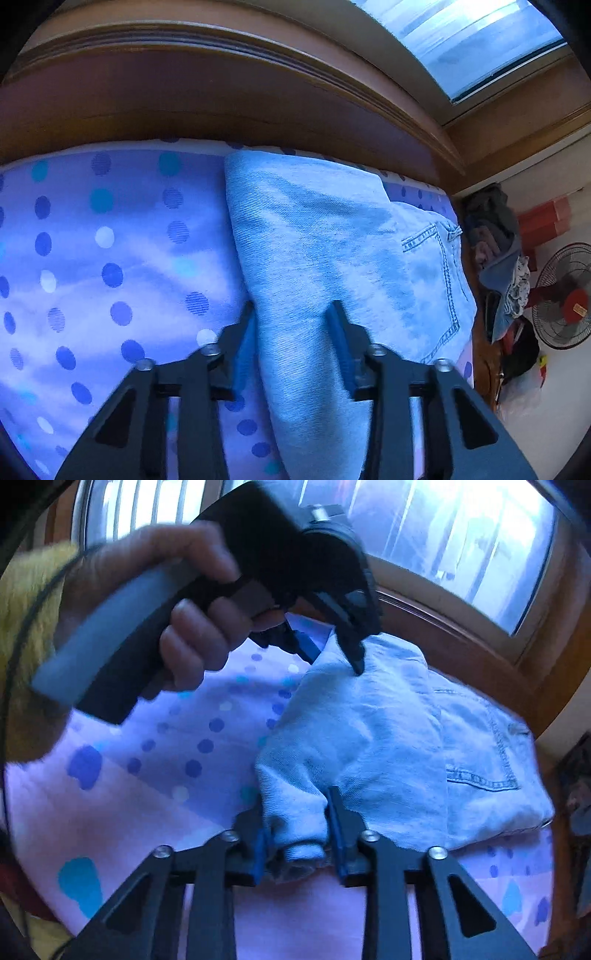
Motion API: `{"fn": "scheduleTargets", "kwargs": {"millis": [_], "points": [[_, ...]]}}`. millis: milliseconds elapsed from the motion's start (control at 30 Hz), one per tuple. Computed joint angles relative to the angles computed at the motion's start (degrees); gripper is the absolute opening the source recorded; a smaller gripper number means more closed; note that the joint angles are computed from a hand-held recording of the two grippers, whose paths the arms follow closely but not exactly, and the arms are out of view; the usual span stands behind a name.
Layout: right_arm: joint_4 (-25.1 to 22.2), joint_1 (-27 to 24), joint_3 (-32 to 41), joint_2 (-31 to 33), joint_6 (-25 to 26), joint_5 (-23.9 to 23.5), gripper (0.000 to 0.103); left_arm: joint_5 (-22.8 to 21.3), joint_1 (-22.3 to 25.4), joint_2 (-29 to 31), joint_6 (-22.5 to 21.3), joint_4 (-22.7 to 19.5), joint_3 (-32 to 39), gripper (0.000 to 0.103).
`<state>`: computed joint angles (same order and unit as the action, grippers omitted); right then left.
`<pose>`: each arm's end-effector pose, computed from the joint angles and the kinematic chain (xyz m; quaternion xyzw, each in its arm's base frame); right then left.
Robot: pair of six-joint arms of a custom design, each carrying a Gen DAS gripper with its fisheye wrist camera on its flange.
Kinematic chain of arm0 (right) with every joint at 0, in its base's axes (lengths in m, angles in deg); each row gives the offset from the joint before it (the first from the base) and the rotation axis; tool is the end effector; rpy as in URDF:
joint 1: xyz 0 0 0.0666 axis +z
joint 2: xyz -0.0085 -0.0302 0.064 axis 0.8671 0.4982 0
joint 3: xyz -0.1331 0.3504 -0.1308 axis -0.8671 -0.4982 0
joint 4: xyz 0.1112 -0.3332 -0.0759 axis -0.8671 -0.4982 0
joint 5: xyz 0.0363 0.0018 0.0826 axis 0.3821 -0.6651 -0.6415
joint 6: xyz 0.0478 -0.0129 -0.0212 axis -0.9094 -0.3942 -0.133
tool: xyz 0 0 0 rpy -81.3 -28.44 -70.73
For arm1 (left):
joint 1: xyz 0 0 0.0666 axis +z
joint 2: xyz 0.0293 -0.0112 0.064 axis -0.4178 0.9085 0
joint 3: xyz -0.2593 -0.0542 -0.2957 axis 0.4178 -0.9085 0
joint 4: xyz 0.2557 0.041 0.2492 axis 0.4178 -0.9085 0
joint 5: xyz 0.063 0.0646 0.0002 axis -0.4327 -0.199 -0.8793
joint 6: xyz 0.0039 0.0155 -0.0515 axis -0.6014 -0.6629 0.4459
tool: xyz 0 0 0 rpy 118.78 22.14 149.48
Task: Fold clothes
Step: 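Grasp the folded jeans edge with both grippers and lift it up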
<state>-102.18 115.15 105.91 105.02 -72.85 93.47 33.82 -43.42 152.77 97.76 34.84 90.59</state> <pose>0.2393 0.3268 0.3668 -0.3699 0.8614 0.0658 0.3417 0.4839 -0.1733 0.3175 -0.1699 0.9346 -0.2455 0.1933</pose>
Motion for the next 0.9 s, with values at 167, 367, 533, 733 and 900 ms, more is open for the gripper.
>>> {"fn": "scheduleTargets", "kwargs": {"millis": [167, 367, 533, 733, 900], "points": [[2.41, -8.47, -1.53, -5.67, 0.22, -13.19, 0.019, -3.71, -2.10, -0.57, 2.69, -3.63, 4.01, 0.020], [2.72, -21.41, -1.65, -10.22, 1.66, -27.13, 0.017, -11.16, -7.31, 2.69, 1.65, -11.73, 17.08, 0.019], [2.25, -33.41, -1.55, -9.76, 2.31, -38.15, 0.016, -13.92, -11.33, 13.03, -0.69, -20.14, 34.67, 0.019], [-0.35, -43.39, -0.76, -2.74, 2.87, -47.83, 0.016, -15.13, -14.39, 30.28, -2.35, -34.41, 58.59, 0.020], [-9.49, -48.44, 3.72, 4.73, 5.18, -55.52, 0.040, -18.13, -16.06, 35.64, -1.43, -39.74, 66.45, 0.022]]}}
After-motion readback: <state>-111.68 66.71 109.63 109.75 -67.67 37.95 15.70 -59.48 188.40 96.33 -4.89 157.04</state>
